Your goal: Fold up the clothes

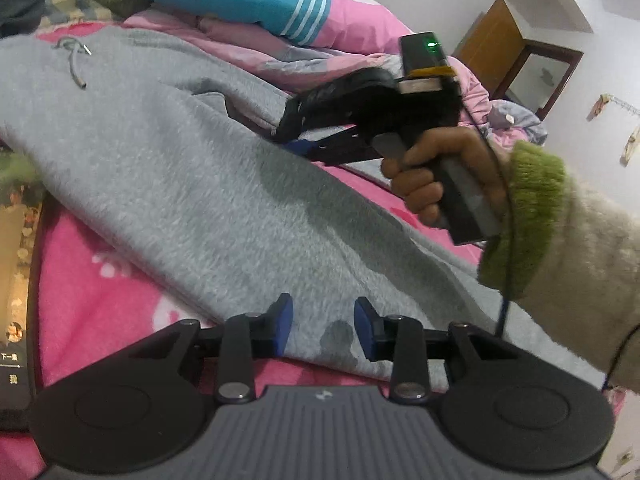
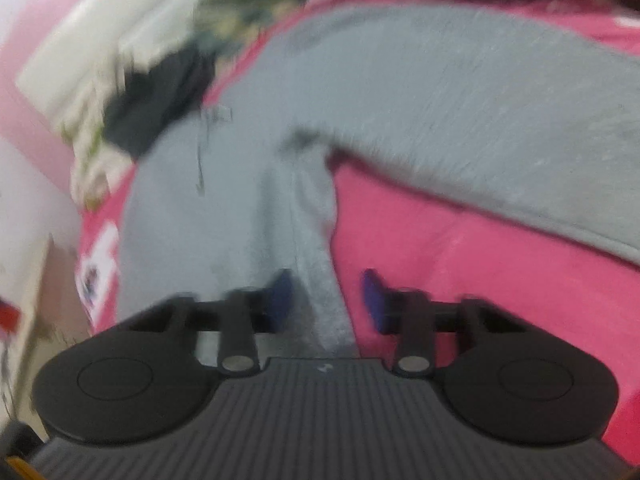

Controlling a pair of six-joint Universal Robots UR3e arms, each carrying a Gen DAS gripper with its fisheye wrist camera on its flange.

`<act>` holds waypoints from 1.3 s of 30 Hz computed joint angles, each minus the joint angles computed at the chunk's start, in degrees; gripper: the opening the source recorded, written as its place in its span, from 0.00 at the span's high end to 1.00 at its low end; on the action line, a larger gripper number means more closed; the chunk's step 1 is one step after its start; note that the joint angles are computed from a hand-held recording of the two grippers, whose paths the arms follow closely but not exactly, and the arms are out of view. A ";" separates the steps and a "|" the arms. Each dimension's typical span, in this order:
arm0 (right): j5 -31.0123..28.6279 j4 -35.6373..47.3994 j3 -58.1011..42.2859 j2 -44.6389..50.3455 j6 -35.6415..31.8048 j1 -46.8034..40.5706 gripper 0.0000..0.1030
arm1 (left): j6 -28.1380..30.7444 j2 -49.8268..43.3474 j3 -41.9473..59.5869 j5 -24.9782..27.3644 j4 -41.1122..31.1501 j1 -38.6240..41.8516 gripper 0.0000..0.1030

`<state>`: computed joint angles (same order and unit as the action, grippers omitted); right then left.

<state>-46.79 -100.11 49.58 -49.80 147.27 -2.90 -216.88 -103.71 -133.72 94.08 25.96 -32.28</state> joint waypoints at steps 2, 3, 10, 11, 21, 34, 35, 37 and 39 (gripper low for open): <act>-0.98 0.55 -0.82 -0.28 -3.11 0.74 0.99 | -0.21 -0.25 -0.81 -0.83 1.61 0.46 0.67; -1.68 -2.62 0.92 -1.92 -3.55 1.04 0.99 | -0.22 -0.39 -1.07 -1.13 2.21 0.65 0.67; -11.23 -23.37 7.57 -5.61 -12.04 6.09 0.99 | 1.47 0.00 -0.81 -1.00 1.12 0.43 0.68; -14.53 -28.21 10.19 -5.42 -13.86 7.57 0.98 | 1.61 0.10 -0.67 -0.86 0.77 0.31 0.68; -2.73 -21.58 12.84 -9.26 -2.27 -7.34 0.72 | 4.43 0.72 -0.60 -0.89 -0.24 0.07 0.68; 1.15 -16.00 54.12 -37.29 -29.03 -26.55 0.71 | 6.44 3.42 4.85 2.75 -12.63 -2.30 0.68; 1.18 -19.01 56.12 -37.89 -29.18 -26.77 0.75 | 6.57 3.31 5.74 3.59 -13.95 -2.81 0.68; -0.39 -31.91 62.43 -39.45 -26.67 -26.17 0.96 | 6.97 2.95 7.30 5.38 -15.99 -3.91 0.68; -2.39 -45.02 68.04 -39.93 -24.15 -25.41 1.00 | 7.30 2.25 8.71 7.40 -17.31 -5.16 0.68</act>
